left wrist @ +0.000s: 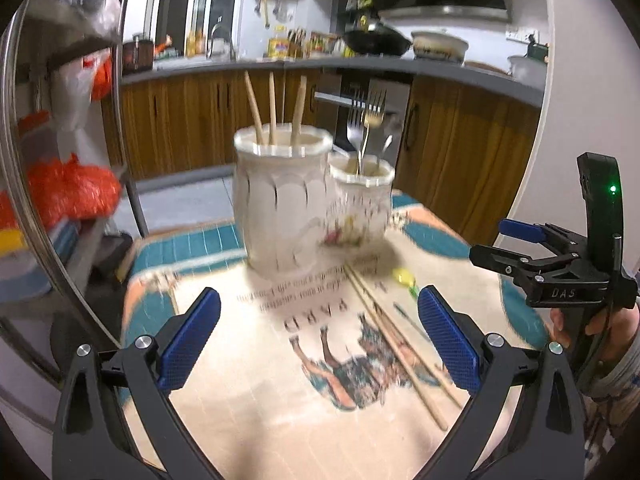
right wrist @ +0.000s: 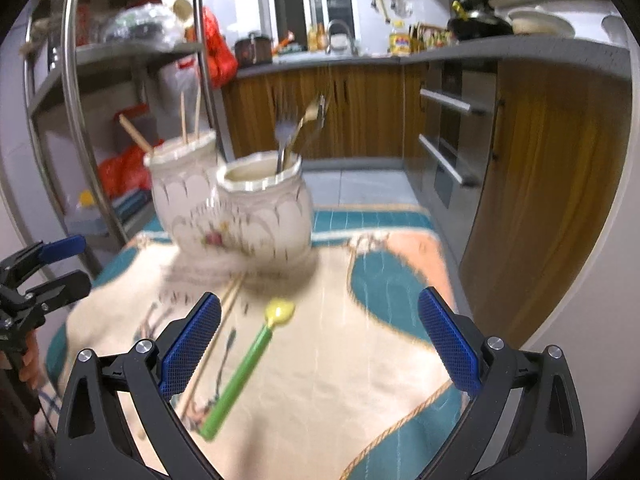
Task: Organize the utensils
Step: 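Move both tools back down over the remaining utensils on the cloth, then grasp the last chopstick with the left tool while the right grasps the green spoon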
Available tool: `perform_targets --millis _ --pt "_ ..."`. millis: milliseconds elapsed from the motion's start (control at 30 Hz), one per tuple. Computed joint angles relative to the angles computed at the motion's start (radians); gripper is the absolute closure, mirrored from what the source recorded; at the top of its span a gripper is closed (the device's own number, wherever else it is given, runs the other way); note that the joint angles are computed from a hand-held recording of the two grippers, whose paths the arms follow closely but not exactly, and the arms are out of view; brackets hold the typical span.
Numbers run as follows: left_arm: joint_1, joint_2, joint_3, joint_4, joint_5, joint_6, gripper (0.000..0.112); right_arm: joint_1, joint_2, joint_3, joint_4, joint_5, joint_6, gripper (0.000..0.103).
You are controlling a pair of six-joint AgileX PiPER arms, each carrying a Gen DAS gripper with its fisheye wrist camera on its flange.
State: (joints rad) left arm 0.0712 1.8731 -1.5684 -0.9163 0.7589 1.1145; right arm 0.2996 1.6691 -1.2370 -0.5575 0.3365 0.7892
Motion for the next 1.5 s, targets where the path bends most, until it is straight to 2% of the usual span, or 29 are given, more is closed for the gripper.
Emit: perform_targets --millis 233,433,500,567,700,800,867,933,1100,1167,1200,1267,1333,1500 --pt "-0.023 0.011 0.039 0.031 -0.019 0.002 0.015 0.018 0.081 -0.057 0.212 0.062 -0.192 0.005" --pt "-0.046 0.026 0.041 0.094 -0.029 -0.059 0.015 0.024 0.118 -0.091 0.284 0.096 -0.249 0.008" --pt "-0.054 0.034 0.037 0.124 -0.023 -0.086 0.015 0.017 0.122 -0.092 0.313 0.099 -0.275 0.013" --pt "-0.061 0.042 0.028 0.140 -0.002 -0.099 0.015 0.002 0.128 -0.099 0.401 0.102 -0.356 0.029" --pt "-0.082 0.045 0.023 0.166 0.051 -0.090 0.018 -0.015 0.151 -0.131 0.546 0.123 -0.513 0.047" --pt "-0.105 0.039 0.026 0.196 0.074 -0.089 0.029 -0.020 0.164 -0.148 0.627 0.134 -0.609 0.058" --pt "-0.121 0.042 0.021 0.227 0.091 -0.102 0.044 -0.021 0.171 -0.163 0.669 0.149 -0.664 0.068" --pt "-0.132 0.047 0.012 0.254 0.104 -0.116 0.053 -0.021 0.176 -0.176 0.707 0.169 -0.720 0.072" --pt "-0.169 0.039 0.017 0.324 0.071 -0.165 0.062 -0.007 0.192 -0.209 0.657 0.201 -0.696 0.084" --pt "-0.190 0.036 0.015 0.390 0.043 -0.214 0.078 -0.009 0.196 -0.219 0.653 0.214 -0.694 0.089" --pt "-0.197 0.036 0.013 0.414 0.032 -0.230 0.082 -0.010 0.196 -0.220 0.655 0.216 -0.699 0.091" --pt "-0.195 0.043 -0.003 0.431 0.040 -0.241 0.096 -0.012 0.192 -0.217 0.662 0.217 -0.713 0.093" --pt "-0.193 0.048 -0.012 0.446 0.035 -0.243 0.103 -0.010 0.188 -0.214 0.654 0.219 -0.716 0.093" --pt "-0.167 0.055 -0.032 0.455 0.053 -0.199 0.106 -0.016 0.175 -0.204 0.648 0.223 -0.735 0.093"
